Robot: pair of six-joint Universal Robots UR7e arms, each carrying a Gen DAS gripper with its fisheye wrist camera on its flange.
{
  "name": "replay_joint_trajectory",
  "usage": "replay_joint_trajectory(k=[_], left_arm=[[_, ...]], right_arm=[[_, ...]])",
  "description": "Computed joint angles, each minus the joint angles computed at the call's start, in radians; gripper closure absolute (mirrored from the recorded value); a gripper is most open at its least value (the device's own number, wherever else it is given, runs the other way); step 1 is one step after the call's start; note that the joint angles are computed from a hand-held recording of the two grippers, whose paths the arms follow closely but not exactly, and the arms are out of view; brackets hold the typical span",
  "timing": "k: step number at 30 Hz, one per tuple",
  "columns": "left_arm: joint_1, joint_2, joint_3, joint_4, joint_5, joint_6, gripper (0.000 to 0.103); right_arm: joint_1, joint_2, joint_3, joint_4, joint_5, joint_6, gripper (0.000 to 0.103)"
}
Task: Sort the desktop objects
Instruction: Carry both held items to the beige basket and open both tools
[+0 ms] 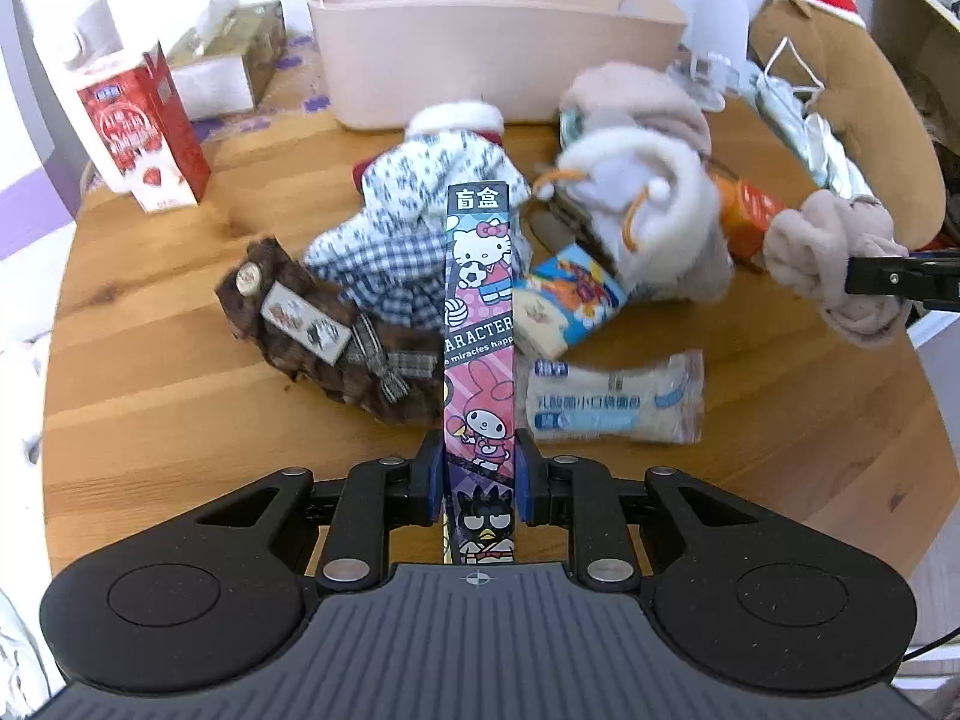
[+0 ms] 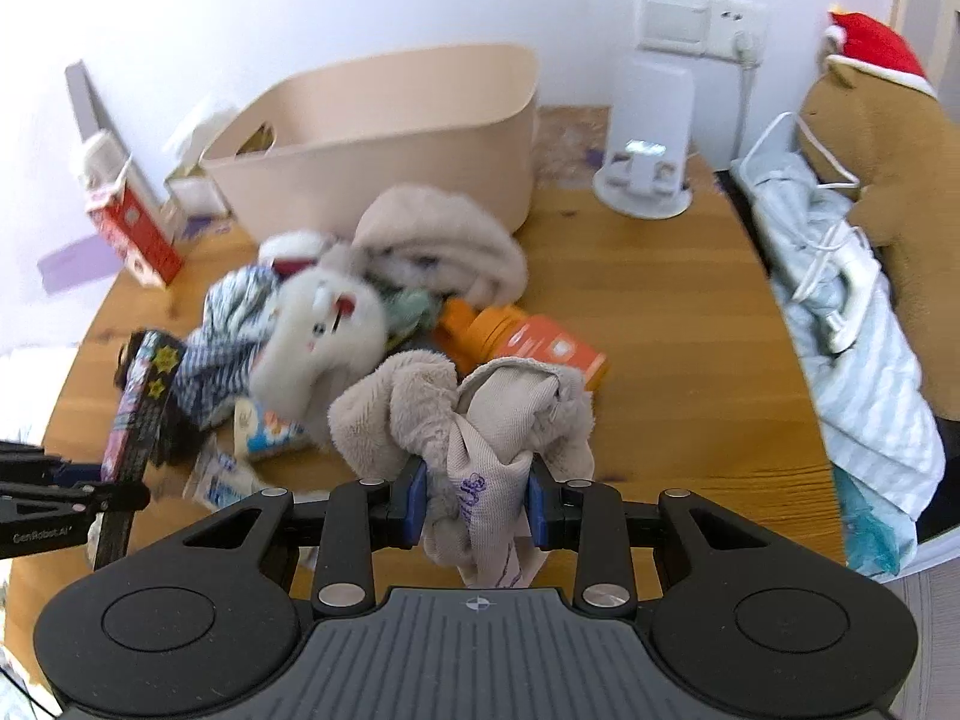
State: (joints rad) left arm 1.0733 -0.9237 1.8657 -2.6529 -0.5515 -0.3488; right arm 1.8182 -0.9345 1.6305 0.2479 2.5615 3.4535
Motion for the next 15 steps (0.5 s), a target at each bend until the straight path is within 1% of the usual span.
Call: replay_joint_trajectory(k=[3, 7, 11, 15], left_arm=[[-0.016, 0.005, -0.007, -0.018, 0.041, 0.007, 0.08], [-0.032, 0.011, -0.025, -0.076, 0.087, 0.069, 0.08], [-0.037, 0.024, -0.067, -0.145, 0.124, 0.153, 0.08], [-0.035, 0.058, -0.133, -0.21, 0.188, 0.252, 0.08]], right_arm=[[0.003, -0.024, 0.015, -0.02, 0.005, -0.002, 0.072], [0.006, -0.053, 0.019, -0.048, 0.033, -0.034, 0.072], [0.004, -0.077, 0.005, -0.088, 0.061, -0.125, 0.072], [-0.006, -0.098, -0.023, -0.141, 0.064, -0.224, 0.071]])
